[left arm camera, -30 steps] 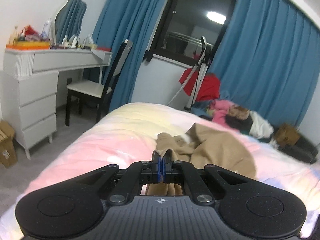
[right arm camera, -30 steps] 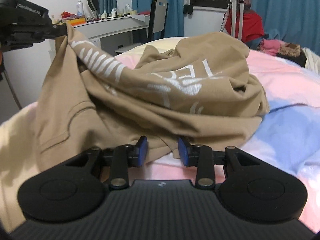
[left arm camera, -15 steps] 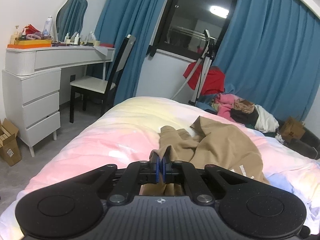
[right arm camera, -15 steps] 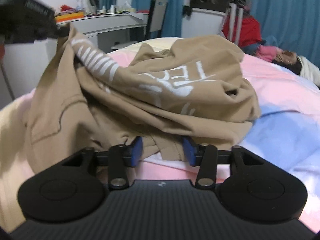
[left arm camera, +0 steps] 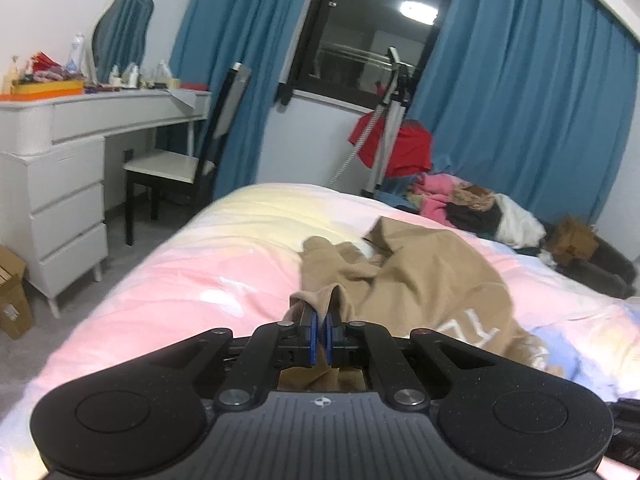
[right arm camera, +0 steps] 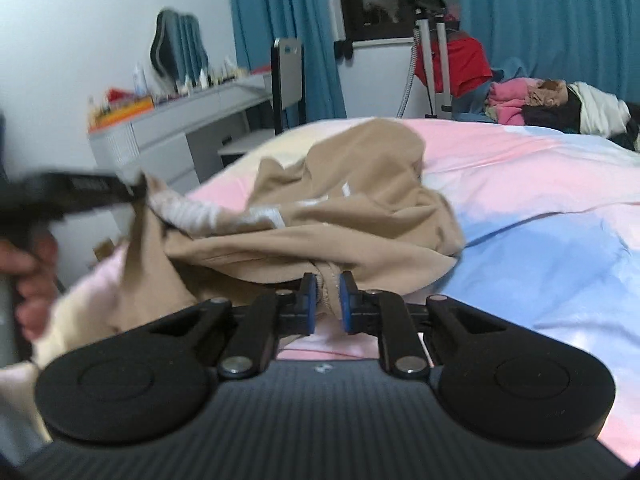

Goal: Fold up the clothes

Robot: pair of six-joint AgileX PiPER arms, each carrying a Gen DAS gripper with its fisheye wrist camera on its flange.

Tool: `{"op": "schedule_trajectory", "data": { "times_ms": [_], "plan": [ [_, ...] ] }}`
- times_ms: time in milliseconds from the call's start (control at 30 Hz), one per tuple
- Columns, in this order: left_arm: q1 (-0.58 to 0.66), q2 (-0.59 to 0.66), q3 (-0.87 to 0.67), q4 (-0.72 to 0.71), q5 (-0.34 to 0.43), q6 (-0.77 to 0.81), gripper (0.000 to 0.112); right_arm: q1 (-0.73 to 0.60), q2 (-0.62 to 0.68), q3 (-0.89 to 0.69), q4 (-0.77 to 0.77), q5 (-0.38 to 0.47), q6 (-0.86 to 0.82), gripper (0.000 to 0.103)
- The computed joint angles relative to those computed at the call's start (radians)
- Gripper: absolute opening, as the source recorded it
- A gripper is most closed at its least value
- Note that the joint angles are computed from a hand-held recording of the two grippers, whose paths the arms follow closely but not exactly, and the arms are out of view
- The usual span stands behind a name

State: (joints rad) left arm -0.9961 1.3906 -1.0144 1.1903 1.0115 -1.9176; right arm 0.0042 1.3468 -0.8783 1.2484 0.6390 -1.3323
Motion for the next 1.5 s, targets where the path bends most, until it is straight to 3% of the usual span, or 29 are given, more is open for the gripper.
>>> {"op": "schedule_trajectory", "data": {
  "times_ms": [67, 167, 200, 333, 433, 600, 733, 767, 833, 867, 1000, 1133, 1267, 1333, 1367, 1500],
  "plan": [
    [-0.017, -0.01, 0.004, 0.012, -0.024, -0.006, 0.004, -0.096, -0.019, -0.024, -0.003, 0.108, 0.039, 0.016],
    [-0.046, -0.02, 0.007, 0.034, -0.073, 0.001, 0.006, -0.203, -0.027, -0.052, 0.064, 0.187, 0.064, 0.015],
    [-0.054, -0.019, 0.006, 0.037, -0.088, 0.007, 0.007, -0.232, -0.031, -0.051, 0.097, 0.191, 0.061, 0.004],
    [-0.062, 0.021, -0.016, 0.012, -0.142, 0.044, 0.008, -0.273, -0.004, -0.047, 0.169, 0.097, 0.053, 0.003],
    [-0.054, 0.078, -0.045, -0.011, -0.161, 0.053, 0.008, -0.248, 0.052, -0.064, 0.104, 0.047, 0.083, 0.003],
    [-0.067, 0.13, -0.051, 0.041, -0.136, -0.025, 0.006, -0.18, 0.092, -0.077, 0.032, 0.116, 0.041, 0.006],
    [-0.057, 0.096, -0.017, 0.093, -0.089, -0.118, 0.001, -0.112, 0.088, -0.07, -0.017, 0.179, -0.06, 0.011],
    [-0.047, 0.088, -0.012, 0.094, -0.075, -0.135, 0.001, -0.09, 0.078, -0.054, -0.031, 0.17, -0.097, 0.016],
    [-0.026, 0.078, -0.01, 0.086, -0.048, -0.155, 0.001, -0.042, 0.056, -0.023, -0.061, 0.146, -0.165, 0.05],
    [-0.012, 0.075, -0.008, 0.078, -0.042, -0.158, 0.001, -0.016, 0.041, -0.007, -0.073, 0.125, -0.201, 0.055],
    [0.054, 0.063, 0.0, 0.022, -0.059, -0.133, 0.001, 0.084, 0.009, 0.04, -0.166, 0.026, -0.271, 0.057],
    [0.077, 0.06, 0.006, -0.011, -0.075, -0.117, 0.001, 0.209, -0.011, 0.121, -0.17, -0.242, -0.328, 0.056],
    [0.068, 0.064, 0.008, -0.017, -0.076, -0.12, 0.002, 0.226, 0.05, 0.098, -0.233, -0.243, -0.28, 0.05],
    [0.06, 0.067, 0.003, -0.018, -0.074, -0.114, 0.002, 0.226, 0.062, 0.091, -0.226, -0.239, -0.258, 0.023],
    [0.053, 0.066, 0.001, -0.02, -0.072, -0.11, 0.002, 0.214, 0.065, 0.078, -0.22, -0.221, -0.23, 0.016],
    [0.008, 0.047, -0.01, -0.046, -0.05, -0.093, 0.012, 0.137, 0.065, 0.03, -0.142, -0.155, -0.16, 0.005]
  ]
}}
